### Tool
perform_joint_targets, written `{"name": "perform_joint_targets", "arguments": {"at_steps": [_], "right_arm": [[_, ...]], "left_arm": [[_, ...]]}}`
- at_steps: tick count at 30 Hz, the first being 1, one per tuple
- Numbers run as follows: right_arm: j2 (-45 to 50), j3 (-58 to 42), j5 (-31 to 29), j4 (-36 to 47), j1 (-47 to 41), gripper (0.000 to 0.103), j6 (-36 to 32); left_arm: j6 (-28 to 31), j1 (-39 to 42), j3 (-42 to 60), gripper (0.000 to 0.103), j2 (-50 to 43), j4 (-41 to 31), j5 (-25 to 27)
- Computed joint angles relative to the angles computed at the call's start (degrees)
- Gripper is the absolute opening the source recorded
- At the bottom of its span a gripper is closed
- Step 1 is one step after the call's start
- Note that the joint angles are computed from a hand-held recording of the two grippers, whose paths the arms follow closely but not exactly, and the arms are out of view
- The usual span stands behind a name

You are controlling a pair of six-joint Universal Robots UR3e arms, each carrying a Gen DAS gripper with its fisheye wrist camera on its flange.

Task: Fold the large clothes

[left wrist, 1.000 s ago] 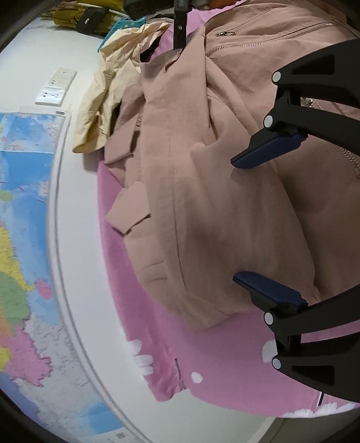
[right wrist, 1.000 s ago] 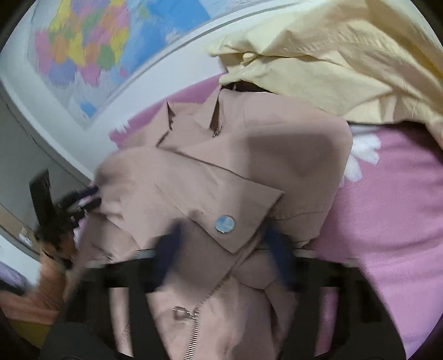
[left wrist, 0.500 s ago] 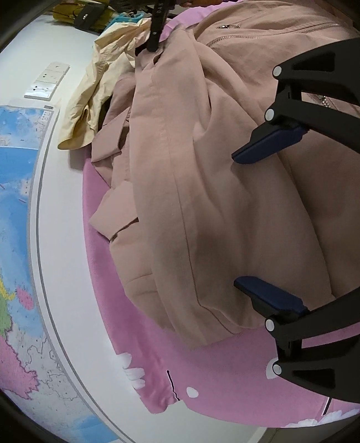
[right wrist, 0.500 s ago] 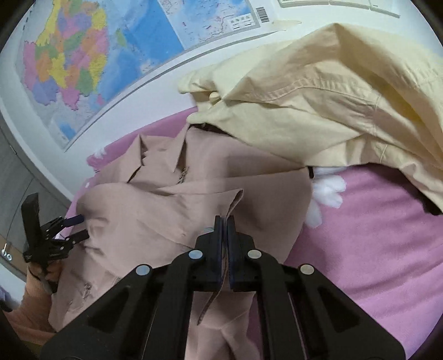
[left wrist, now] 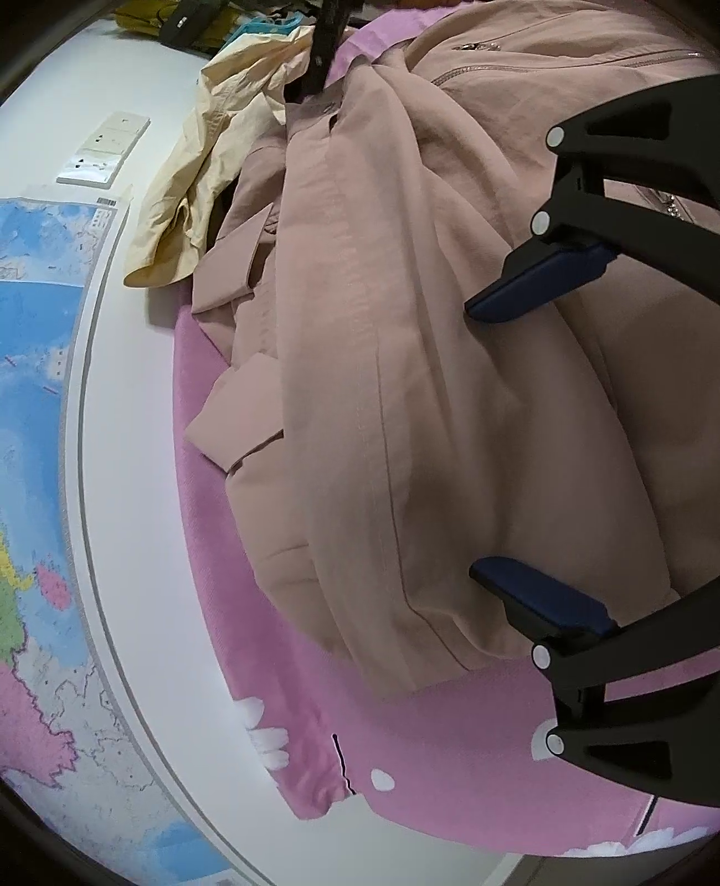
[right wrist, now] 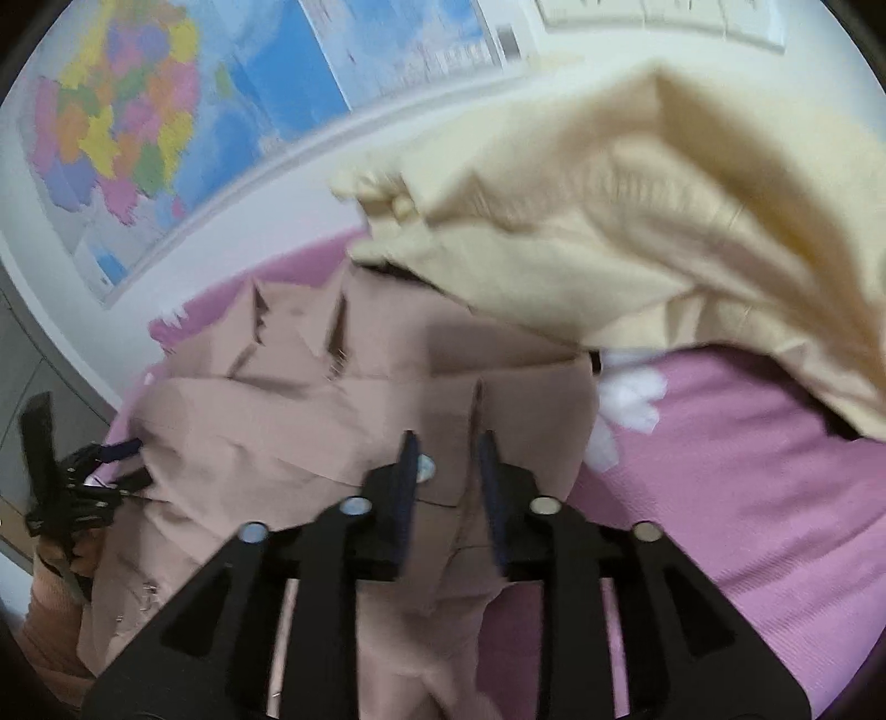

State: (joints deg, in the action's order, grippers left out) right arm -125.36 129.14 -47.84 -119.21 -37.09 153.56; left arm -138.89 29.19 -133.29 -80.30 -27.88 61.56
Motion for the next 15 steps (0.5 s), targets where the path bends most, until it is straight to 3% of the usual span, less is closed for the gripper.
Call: {"name": "perform_joint_targets", "arguments": {"at_steps": [2,5,9,12,15], "right_arm": [[-7.43,-1.20,4.88,10.31,-4.03,0.033,-6.48],[-10.08,-2.27,6.58,14.70,-2.64,0.043,-10.47],[1.05,-0.08,-2.82,-3.86,11.16,0.041,-1.91],[9.49,0.89,-8.07,-12.79,15.88,0.041,3.04],[10.58,2.98,-6.04,-13.56,13.76,0.039,3.29]], "left_arm": [[-0.74,-0.51,-0.64,0.084,0.36,1.35,0.82],[-1.78,-1.55,-1.81,0.084,0.33,4.16,2.41],[-2.68,-1.92,-2.28,0.084,0.76,5.06,2.90],[-2.38,-1.48,-3.07,0.084,2.58,4.49,2.57],[-1.79,-0.71,-3.85,0.084,4.56,3.57,2.23]]}}
